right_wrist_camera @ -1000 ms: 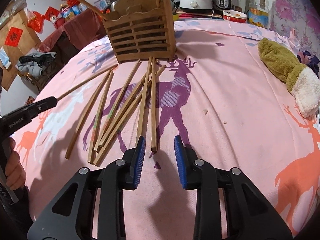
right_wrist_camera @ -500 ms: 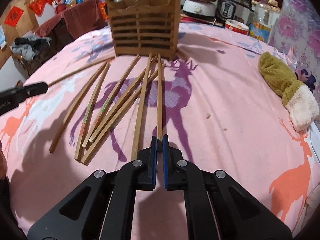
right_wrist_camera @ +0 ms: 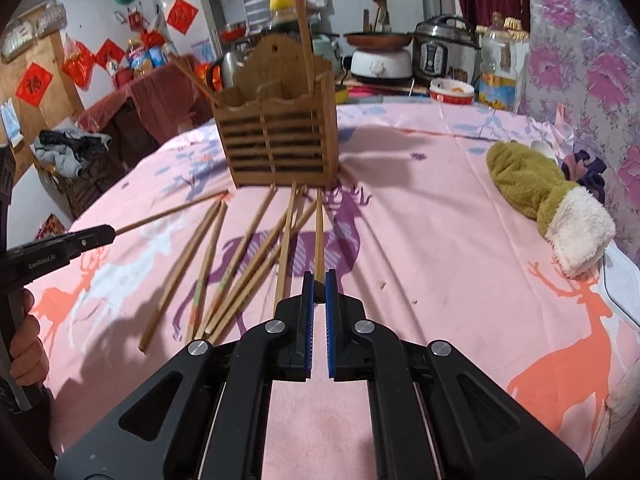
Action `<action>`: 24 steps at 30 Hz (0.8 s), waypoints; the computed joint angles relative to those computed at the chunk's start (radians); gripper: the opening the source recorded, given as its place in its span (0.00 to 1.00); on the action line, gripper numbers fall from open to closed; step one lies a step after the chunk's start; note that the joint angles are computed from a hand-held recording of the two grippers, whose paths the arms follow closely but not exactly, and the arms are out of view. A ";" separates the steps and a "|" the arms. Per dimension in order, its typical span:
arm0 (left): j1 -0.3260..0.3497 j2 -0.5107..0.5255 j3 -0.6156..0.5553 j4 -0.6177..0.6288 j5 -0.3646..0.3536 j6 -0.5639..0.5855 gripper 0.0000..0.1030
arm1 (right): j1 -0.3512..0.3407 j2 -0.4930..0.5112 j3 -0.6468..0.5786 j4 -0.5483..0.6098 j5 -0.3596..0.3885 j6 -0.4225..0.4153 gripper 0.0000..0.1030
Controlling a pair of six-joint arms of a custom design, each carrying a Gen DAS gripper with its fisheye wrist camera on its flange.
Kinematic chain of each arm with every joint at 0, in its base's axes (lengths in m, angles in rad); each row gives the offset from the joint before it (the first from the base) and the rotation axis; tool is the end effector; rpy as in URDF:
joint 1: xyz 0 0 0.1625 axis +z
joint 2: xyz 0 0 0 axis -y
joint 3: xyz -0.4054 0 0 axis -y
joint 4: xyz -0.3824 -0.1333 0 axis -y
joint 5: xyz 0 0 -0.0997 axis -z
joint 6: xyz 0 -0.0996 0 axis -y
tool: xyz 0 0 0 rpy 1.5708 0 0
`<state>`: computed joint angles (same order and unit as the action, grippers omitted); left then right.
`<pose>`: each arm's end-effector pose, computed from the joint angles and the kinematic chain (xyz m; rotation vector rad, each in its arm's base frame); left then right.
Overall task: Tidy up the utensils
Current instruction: 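Lift the held chopsticks with both grippers toward the wooden holder, then lower both held chopsticks into the wooden holder from above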
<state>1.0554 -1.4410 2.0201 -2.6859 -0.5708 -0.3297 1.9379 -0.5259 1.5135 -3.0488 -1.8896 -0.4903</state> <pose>-0.0505 -0.5296 0.3599 -0.1256 2.2386 -1.0521 0.3443 -0.6108 0.0103 1.0326 -2.5228 0.6533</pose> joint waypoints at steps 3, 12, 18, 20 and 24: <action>-0.008 -0.004 0.007 -0.027 0.015 0.009 0.06 | -0.003 -0.011 0.012 -0.035 0.027 0.001 0.06; -0.049 -0.025 -0.022 -0.004 0.037 0.021 0.06 | 0.003 -0.048 0.023 -0.088 0.093 0.027 0.06; -0.111 -0.017 -0.062 0.039 0.124 0.055 0.06 | 0.029 -0.063 0.016 -0.104 0.102 0.017 0.06; -0.127 -0.009 -0.078 0.057 0.136 0.062 0.06 | 0.038 -0.067 0.015 -0.108 0.099 0.010 0.06; -0.143 0.009 -0.119 0.103 0.132 0.063 0.06 | 0.062 -0.071 0.006 -0.117 0.091 -0.013 0.06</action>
<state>0.9120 -1.4323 1.9015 -2.5833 -0.4384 -0.2669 1.9994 -0.5965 1.5198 -3.1660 -1.7989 -0.5029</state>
